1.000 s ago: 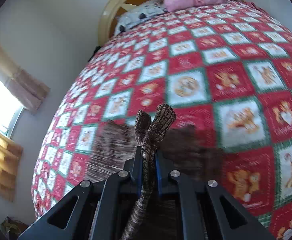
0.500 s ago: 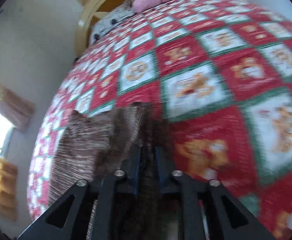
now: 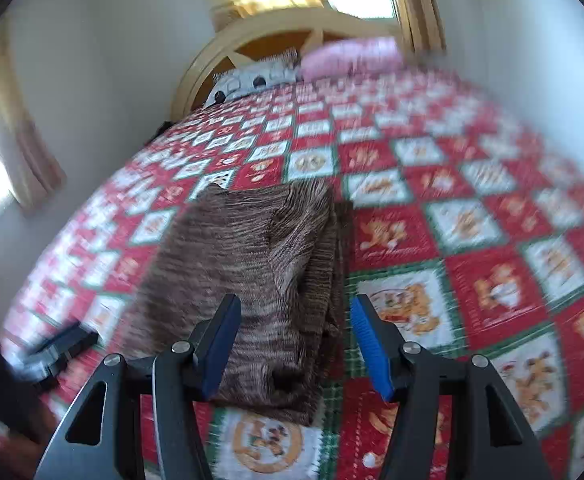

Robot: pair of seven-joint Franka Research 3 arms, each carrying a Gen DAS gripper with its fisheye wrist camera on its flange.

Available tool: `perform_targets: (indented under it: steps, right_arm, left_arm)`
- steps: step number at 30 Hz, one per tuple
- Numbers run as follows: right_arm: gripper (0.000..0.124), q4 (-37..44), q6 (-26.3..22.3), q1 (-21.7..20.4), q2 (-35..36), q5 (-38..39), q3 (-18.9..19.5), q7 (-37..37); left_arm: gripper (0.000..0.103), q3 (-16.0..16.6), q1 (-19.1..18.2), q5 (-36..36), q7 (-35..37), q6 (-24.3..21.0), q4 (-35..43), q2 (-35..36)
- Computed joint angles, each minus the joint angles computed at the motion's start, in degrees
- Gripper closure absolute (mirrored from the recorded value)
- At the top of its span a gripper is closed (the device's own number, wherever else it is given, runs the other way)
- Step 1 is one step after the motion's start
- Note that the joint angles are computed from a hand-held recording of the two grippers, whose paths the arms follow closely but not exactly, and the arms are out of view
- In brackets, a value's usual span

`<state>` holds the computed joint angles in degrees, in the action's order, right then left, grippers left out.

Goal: Fold small clothes

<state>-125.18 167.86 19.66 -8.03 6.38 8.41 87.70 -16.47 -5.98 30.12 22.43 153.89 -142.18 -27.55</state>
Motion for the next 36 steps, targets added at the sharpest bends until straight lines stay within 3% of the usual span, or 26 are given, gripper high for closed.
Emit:
perform_targets:
  steps: [2,3,8,11,13,17,20,23,30,33,36]
  right_arm:
    - [0.092,-0.72,-0.45,-2.52,-0.32,-8.77,2.81,4.92]
    - [0.092,-0.80,-1.29,-2.10,-0.08,-9.54,2.91,4.81]
    - [0.092,-1.14,-5.90,-0.31,2.00,-5.27,0.59,4.59]
    - [0.090,-2.86,-5.85,1.99,0.88,7.20,-2.27,-1.70]
    - [0.090,-2.77,-8.13,1.93,0.15,9.29,-2.51,-3.39]
    - [0.089,-1.27,-11.60,-0.09,-1.29,2.07,-0.77,-1.07]
    - [0.089,-0.12,-5.36,-0.54,-1.32,-0.23,0.12,0.91]
    - [0.089,5.20,-4.03,-0.38,3.04,-3.05,0.91,2.03]
    - [0.090,16.18,-10.47,3.34,15.24,-14.03,-2.30,8.12]
    - [0.090,13.69,-7.38,2.92,14.68,-10.67,-2.78,5.16]
    - [0.086,11.95,-6.68,2.62,13.31,-8.00,-2.89,3.17]
  left_arm:
    - [0.019,-1.31,0.17,0.53,0.23,-5.25,1.25,0.32]
    - [0.019,-1.75,0.45,1.41,0.04,-6.88,1.97,0.84]
    - [0.019,-2.22,-0.90,4.02,-0.77,-11.87,2.55,0.19]
    - [0.019,-1.18,-1.42,4.38,-0.48,-11.91,2.31,0.04]
    - [0.019,-0.62,-1.45,4.31,-0.30,-11.90,2.49,0.38]
    - [0.019,-0.74,-0.87,5.54,-0.56,-12.24,3.12,1.04]
    - [0.017,-1.37,0.18,7.94,-1.76,-12.86,4.43,2.09]
    - [0.014,-1.10,0.53,9.58,-2.04,-12.54,6.32,3.88]
    - [0.011,-0.81,1.27,15.16,-3.22,-9.73,13.45,10.70]
    - [0.010,-0.15,0.51,15.96,-2.29,-9.25,17.34,15.74]
    - [0.010,1.57,-1.24,12.42,1.70,-10.38,20.47,20.84]
